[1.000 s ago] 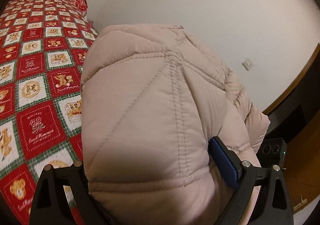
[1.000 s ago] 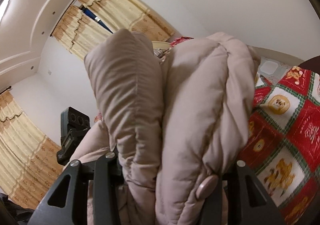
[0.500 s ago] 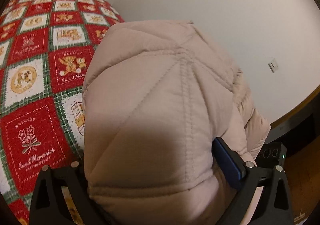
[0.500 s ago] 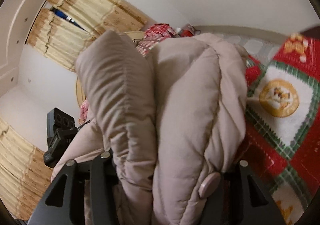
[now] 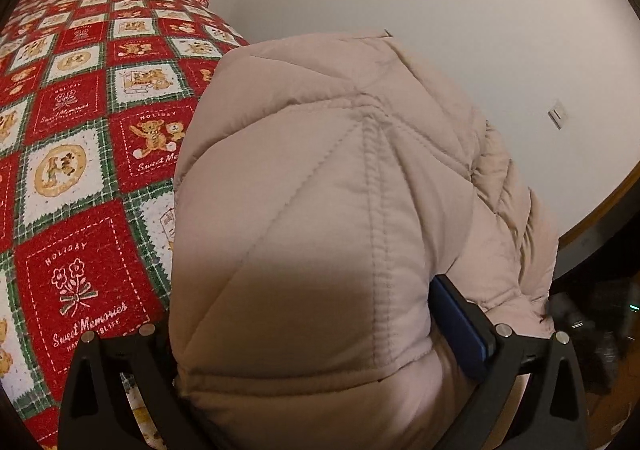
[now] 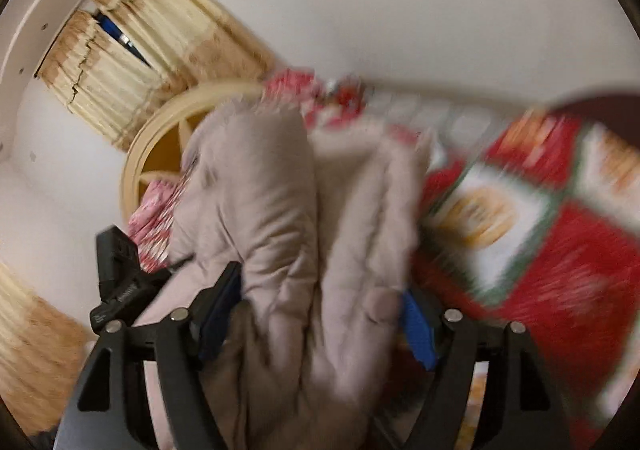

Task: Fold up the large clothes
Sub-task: 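Lower the folded jacket onto the quilt with both grippers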

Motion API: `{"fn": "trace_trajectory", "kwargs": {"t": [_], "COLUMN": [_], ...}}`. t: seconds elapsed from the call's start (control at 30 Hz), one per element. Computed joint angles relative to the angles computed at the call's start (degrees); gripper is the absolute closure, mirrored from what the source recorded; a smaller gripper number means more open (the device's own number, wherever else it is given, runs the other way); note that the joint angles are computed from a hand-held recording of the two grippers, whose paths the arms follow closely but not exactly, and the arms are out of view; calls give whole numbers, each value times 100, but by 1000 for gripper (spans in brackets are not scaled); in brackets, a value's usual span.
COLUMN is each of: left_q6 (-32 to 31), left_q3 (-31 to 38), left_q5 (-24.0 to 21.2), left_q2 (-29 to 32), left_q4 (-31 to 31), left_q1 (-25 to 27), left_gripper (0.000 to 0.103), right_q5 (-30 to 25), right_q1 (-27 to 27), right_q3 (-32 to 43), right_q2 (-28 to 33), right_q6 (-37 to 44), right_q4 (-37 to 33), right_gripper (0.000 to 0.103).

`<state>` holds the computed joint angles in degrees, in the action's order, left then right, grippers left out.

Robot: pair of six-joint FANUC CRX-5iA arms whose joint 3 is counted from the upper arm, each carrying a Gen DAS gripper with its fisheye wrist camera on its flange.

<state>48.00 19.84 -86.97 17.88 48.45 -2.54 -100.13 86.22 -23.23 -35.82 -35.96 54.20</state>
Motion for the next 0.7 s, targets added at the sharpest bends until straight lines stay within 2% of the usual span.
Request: {"fn": "trace_trajectory", "kwargs": {"t": [0.07,0.1,0.13,0.17,0.23,0.33,0.47,0.7], "left_q6": [23,21,18,2,-19,-40,1,78], "left_q3": [30,28,23,3,-26,-56,-15,165], "left_q5": [52,81,122,189,282,381,520,571], "left_q2": [26,9,-17,-69,-119,-170,-195,-90], "left_q4": [-24,-56,-97,-161,-227,-308,-492,-690], "left_q1": [-30,-37,-49,-64,-85,-97,-155,-257], "left_gripper": [1,1,1,1,1,1,1,1], "right_q5": [-799,-856,-812,-723,-186,123,449,610], "right_q1": [323,287,144,-12,-538,-1534,-2259,-2248], "right_q3": [393,587,881,1084,1469,1956,1597,1124], "right_q2": [371,507,697,838,1104,1572,1385,1188], "right_q6": [439,797,1281,1647,2523,3399,2970,2566], "right_q4": [330,462,517,494,306,-391,-1394,-1316], "right_gripper": [47,60,64,64,66,66,67,70]}}
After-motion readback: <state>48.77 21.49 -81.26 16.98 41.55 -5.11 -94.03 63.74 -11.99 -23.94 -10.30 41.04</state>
